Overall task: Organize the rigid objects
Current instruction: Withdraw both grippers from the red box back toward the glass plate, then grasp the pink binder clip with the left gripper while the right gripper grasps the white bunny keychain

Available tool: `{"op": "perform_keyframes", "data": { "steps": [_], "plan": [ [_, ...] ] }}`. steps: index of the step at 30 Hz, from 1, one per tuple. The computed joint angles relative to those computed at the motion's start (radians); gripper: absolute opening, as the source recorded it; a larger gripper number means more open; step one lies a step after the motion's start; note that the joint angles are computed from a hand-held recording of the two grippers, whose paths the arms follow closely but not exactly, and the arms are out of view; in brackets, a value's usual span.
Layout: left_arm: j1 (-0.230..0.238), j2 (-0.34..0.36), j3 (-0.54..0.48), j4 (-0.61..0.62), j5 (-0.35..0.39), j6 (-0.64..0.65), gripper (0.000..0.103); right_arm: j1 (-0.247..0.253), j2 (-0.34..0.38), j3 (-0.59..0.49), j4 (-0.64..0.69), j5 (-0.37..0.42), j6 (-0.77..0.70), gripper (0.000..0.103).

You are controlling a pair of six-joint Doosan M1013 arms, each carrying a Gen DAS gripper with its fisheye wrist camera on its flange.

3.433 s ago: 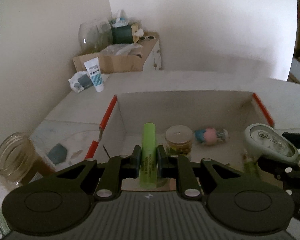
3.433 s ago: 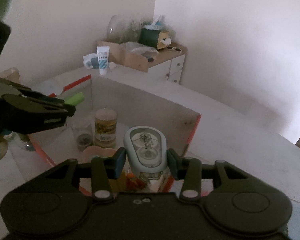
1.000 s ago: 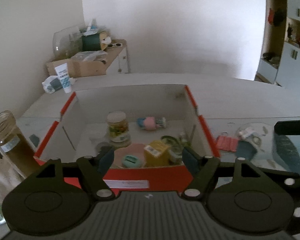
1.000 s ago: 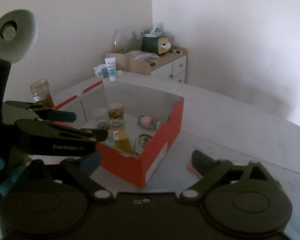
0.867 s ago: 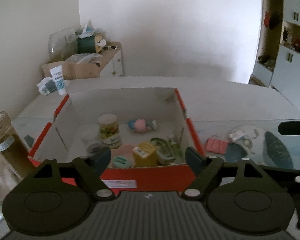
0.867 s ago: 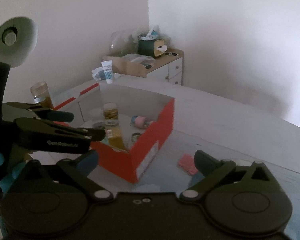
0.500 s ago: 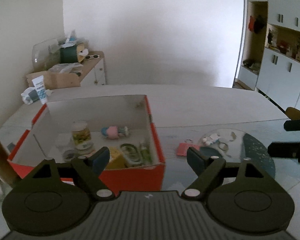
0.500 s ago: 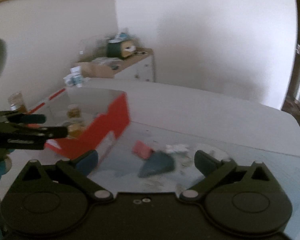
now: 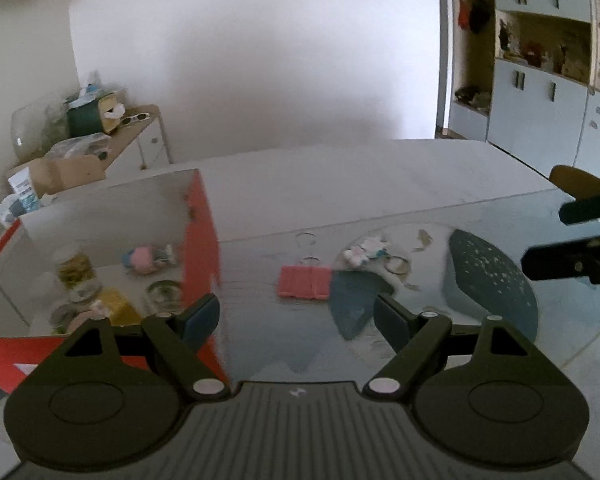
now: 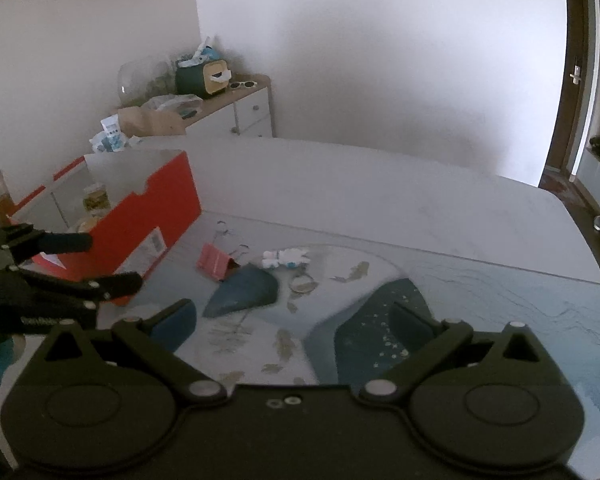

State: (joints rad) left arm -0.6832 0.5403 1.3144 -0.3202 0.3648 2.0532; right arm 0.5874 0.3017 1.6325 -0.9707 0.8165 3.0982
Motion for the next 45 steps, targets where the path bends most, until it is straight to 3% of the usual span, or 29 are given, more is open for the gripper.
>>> {"op": "perform_keyframes", "data": {
  "steps": [6,10,23,29,37,45],
  "plan": [
    [-0.023,0.021,0.011,-0.001,-0.067,-0.002,0.084,-0.025,0.001,0.013,0.019,-0.041,-0.039,0.102],
    [-0.029,0.052,-0.016,0.037,-0.071,-0.06,0.084,-0.049,0.007,0.015,0.043,-0.079,-0.075,0.102],
    [-0.041,0.168,-0.15,0.262,0.001,-0.303,0.084,-0.149,0.092,-0.079,0.223,-0.124,-0.255,0.101],
    [-0.042,0.2,-0.196,0.306,0.027,-0.342,0.084,-0.185,0.148,-0.139,0.337,-0.123,-0.348,0.1],
    [-0.035,0.225,-0.235,0.249,0.041,-0.31,0.084,-0.201,0.192,-0.183,0.389,-0.138,-0.38,0.095],
    [-0.026,0.235,-0.25,0.162,0.05,-0.257,0.084,-0.207,0.207,-0.195,0.391,-0.147,-0.377,0.081]
  ]
}}
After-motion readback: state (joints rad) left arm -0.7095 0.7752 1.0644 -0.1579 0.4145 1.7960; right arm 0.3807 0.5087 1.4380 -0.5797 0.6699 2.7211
